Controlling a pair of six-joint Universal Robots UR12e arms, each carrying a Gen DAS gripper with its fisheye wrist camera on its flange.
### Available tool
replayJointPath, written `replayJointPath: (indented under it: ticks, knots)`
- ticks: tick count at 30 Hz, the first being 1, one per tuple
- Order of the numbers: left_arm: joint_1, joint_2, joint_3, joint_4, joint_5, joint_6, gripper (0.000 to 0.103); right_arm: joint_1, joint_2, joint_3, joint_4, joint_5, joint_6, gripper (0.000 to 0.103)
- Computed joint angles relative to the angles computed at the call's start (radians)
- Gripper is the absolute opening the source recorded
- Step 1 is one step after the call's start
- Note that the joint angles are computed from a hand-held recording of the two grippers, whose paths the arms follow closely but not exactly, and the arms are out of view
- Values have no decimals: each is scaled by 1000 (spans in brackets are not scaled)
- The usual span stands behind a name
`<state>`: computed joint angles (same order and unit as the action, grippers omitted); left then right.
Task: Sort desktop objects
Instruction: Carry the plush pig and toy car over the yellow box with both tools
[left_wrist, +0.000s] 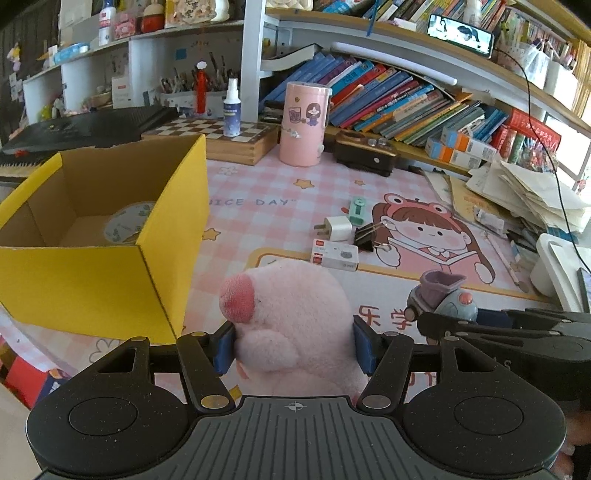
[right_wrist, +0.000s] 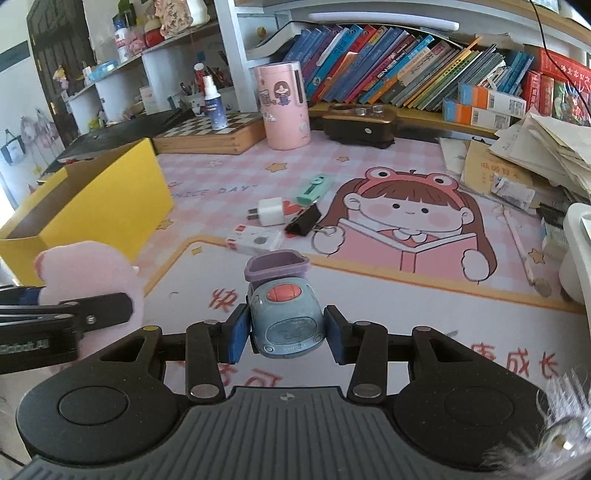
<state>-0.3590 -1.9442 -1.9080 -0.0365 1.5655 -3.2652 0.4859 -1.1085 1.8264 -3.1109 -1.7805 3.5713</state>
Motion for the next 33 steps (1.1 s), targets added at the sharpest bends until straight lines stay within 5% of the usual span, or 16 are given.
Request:
replayJointPath:
  ticks: [33]
  knots:
    - [216,186,-261,64,-226,147,61,234,30,-124,195,-200,146,41]
